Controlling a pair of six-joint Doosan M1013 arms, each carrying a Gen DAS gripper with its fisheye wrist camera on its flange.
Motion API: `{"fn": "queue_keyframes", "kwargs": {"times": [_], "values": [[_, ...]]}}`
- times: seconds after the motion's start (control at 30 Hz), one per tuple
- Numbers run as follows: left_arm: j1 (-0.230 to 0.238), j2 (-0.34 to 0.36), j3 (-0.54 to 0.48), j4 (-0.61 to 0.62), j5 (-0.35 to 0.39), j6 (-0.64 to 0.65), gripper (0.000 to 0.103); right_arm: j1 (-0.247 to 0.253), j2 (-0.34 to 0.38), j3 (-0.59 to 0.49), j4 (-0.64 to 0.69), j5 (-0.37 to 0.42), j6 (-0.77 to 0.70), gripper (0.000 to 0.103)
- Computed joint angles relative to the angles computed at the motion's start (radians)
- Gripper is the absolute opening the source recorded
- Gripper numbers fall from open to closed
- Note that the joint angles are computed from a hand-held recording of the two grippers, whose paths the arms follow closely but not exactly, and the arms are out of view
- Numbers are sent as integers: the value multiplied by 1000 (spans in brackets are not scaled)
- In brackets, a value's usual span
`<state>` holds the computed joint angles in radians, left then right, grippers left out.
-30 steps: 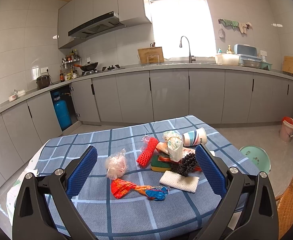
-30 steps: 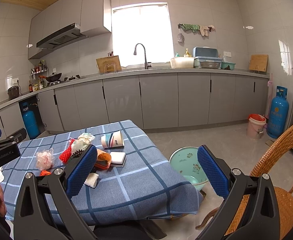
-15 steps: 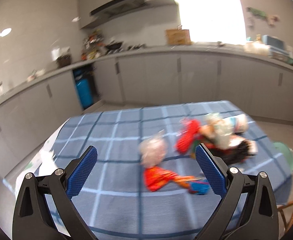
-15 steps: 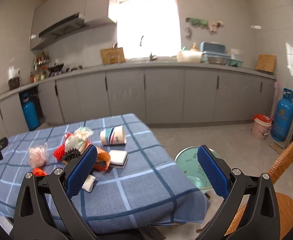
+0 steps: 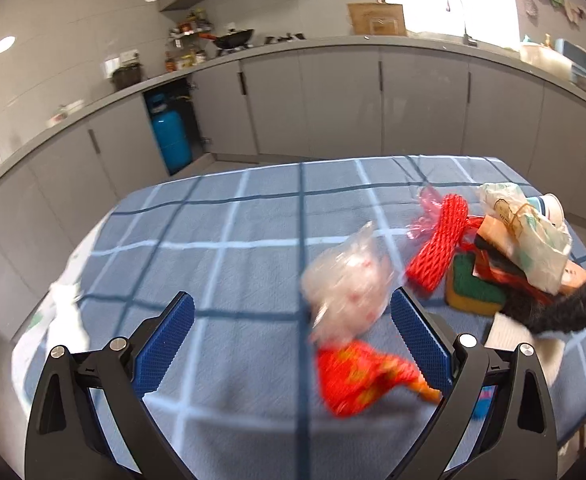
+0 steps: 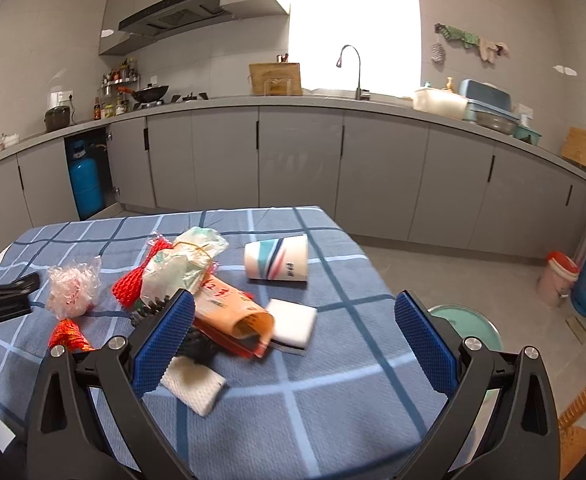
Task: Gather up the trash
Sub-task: 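Grasp the clear plastic bag with the left tool while the right tool grasps the black bristly item, then carry both items to the green basin and open both tools to drop them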
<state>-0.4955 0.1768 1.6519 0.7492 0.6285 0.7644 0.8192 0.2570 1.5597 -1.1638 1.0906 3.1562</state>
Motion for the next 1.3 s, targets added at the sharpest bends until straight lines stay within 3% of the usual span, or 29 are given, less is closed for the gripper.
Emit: {"fn": "queue_keyframes", "kwargs": {"times": [0.1, 0.23, 0.27, 0.37, 0.67, 0.73, 0.83, 0.9, 0.97, 1.3], "values": [[8, 44, -34, -72, 2, 78, 95, -9, 7, -1, 10, -35, -12, 98], [27, 69, -54, -231, -30, 220, 56, -11, 14, -6, 9, -53, -31, 98], [27, 71, -54, -249, -39, 248, 36, -12, 16, -8, 10, -63, -39, 98], [24, 67, -47, -261, -47, 258, 25, -15, 19, -11, 15, -101, -53, 98], [8, 16, -11, -138, -93, 140, 21, -24, 45, -35, 62, -208, -148, 98], [1, 3, 0, -110, -95, 109, 21, -28, 50, -41, 84, -222, -173, 93], [-5, -10, 14, -106, -96, 91, 21, -50, 56, -48, 186, -277, -243, 69], [-11, -17, 23, -116, -98, 96, 21, -67, 50, -39, 263, -340, -279, 34], [-14, -25, 30, -129, -101, 111, 21, -68, 44, -34, 272, -356, -285, 23], [-37, -60, 22, -79, -160, 96, 21, -39, -31, 4, 130, -371, -145, 20]]}}
